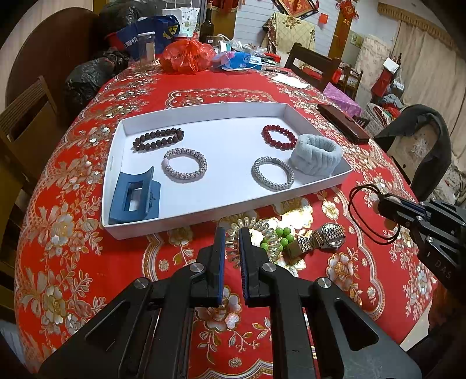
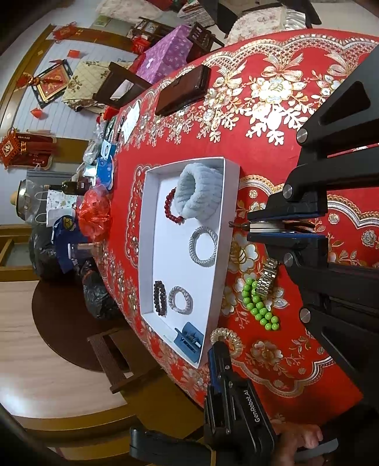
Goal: Organize jewelry
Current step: 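Carry the gold coil and black hair ties over the tray and open both grippers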
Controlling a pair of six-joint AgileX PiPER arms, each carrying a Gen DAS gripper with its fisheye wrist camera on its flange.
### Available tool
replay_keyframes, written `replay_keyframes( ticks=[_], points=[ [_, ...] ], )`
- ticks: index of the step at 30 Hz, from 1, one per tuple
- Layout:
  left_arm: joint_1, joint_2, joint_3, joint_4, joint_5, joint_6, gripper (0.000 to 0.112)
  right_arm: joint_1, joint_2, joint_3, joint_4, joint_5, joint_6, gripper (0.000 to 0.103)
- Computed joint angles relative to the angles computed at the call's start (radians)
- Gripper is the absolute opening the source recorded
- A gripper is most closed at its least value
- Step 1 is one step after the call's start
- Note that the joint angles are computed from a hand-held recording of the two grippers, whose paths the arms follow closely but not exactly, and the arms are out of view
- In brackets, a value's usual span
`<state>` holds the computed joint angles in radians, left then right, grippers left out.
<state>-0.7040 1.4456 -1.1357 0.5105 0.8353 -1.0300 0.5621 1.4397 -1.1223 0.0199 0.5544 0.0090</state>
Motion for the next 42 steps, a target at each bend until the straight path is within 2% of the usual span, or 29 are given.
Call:
replay_keyframes(
  ticks=[18,23,25,28,30,34,36,38,42],
  points=[
    [-0.008,-0.007,-0.011,0.016,0.001,-0.003,0.008,0.017,0.026,-0.051,-0.072,0.028,0.093,0.006],
    [0.05,0.002,-0.072,-0.065,0.012,0.086,0.008,0.02,0.047,-0.09,-0.06,0.042,0.098,0.006],
    [0.082,0.006,-0.112,-0.084,0.018,0.134,0.008,0.005,0.055,-0.107,-0.004,0.04,0.054,0.006],
    [0.135,0.019,-0.164,-0.11,0.006,0.211,0.008,-0.059,0.072,-0.139,0.23,0.027,-0.121,0.006],
    [0.212,0.039,-0.2,-0.212,-0.033,0.336,0.008,-0.088,0.085,-0.161,0.351,0.021,-0.212,0.006],
    [0.315,0.141,-0.296,-0.304,-0.054,0.478,0.008,-0.1,0.142,-0.237,0.475,0.01,-0.305,0.006],
    [0.335,0.188,-0.324,-0.3,-0.069,0.475,0.008,-0.098,0.196,-0.299,0.496,0.015,-0.307,0.006],
    [0.361,0.231,-0.335,-0.325,-0.111,0.478,0.008,-0.086,0.264,-0.374,0.471,0.024,-0.264,0.006],
    [0.393,0.311,-0.37,-0.353,-0.141,0.465,0.008,-0.064,0.427,-0.548,0.35,0.063,-0.126,0.006]
  ],
)
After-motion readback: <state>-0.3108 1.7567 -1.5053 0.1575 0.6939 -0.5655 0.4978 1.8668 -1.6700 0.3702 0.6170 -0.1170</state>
